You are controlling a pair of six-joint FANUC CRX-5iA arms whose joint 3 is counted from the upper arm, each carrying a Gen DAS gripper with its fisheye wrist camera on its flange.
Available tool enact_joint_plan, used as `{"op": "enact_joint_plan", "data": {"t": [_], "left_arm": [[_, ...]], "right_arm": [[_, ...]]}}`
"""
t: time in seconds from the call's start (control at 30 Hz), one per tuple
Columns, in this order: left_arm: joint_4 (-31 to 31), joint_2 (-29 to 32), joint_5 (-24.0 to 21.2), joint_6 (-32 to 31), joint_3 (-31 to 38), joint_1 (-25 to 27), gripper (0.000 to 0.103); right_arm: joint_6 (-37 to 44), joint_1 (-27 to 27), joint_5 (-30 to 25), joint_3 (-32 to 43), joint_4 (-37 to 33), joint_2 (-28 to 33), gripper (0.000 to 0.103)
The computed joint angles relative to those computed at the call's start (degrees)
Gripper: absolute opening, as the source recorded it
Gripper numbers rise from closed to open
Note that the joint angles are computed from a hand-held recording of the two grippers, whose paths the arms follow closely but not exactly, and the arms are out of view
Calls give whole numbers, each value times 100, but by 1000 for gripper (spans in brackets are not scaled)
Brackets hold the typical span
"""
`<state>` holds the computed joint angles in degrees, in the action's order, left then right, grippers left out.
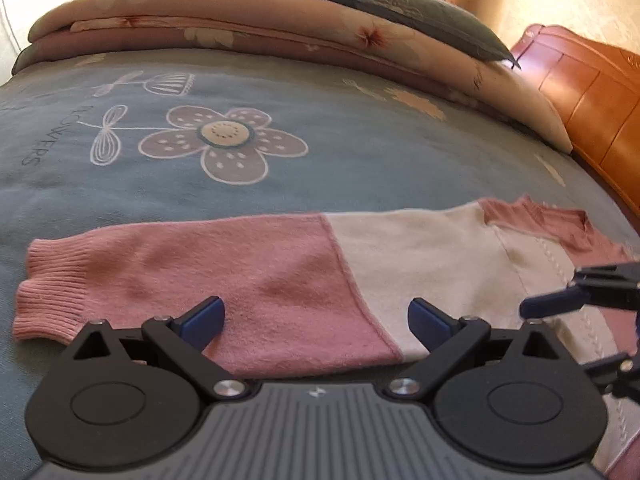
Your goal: Fold clothes
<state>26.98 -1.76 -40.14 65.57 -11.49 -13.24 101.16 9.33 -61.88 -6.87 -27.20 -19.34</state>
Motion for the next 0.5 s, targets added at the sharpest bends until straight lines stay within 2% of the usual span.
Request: {"op": "enact_joint_plan", "data": {"t": [0.1,0.2,0.23,0.3,0.37,0.4,0.43,0.47,0.5], "left_arm": [[-785,-45,-104,451,185,70,98],[-1322,20,-401,1267,521,323,98],[-1193,45,-450,1355,545,451,97],[-204,71,-440,1031,347,735,97],[1169,98,-226,158,-46,787,97],[1600,143,-174,-115,-126,744,98],[1732,226,-134,-211,-110,703,98],[1564,329,-94,-63,-8,682,98],[1116,452,-162,350,241,660,98]], "right_arm": [[53,-62,-82,-13,153,-106,89],[102,-151,-143,-56,341,-258,89],[110,-193,-158,-69,383,-307,89],[100,-317,-211,-64,395,-368,89],[46,-422,-266,-58,408,-415,89],[10,-463,-293,-57,424,-436,89],[-49,-475,-308,-67,473,-463,89],[-99,-491,-327,-76,518,-490,89],[-121,-522,-361,-80,546,-521,89]]}}
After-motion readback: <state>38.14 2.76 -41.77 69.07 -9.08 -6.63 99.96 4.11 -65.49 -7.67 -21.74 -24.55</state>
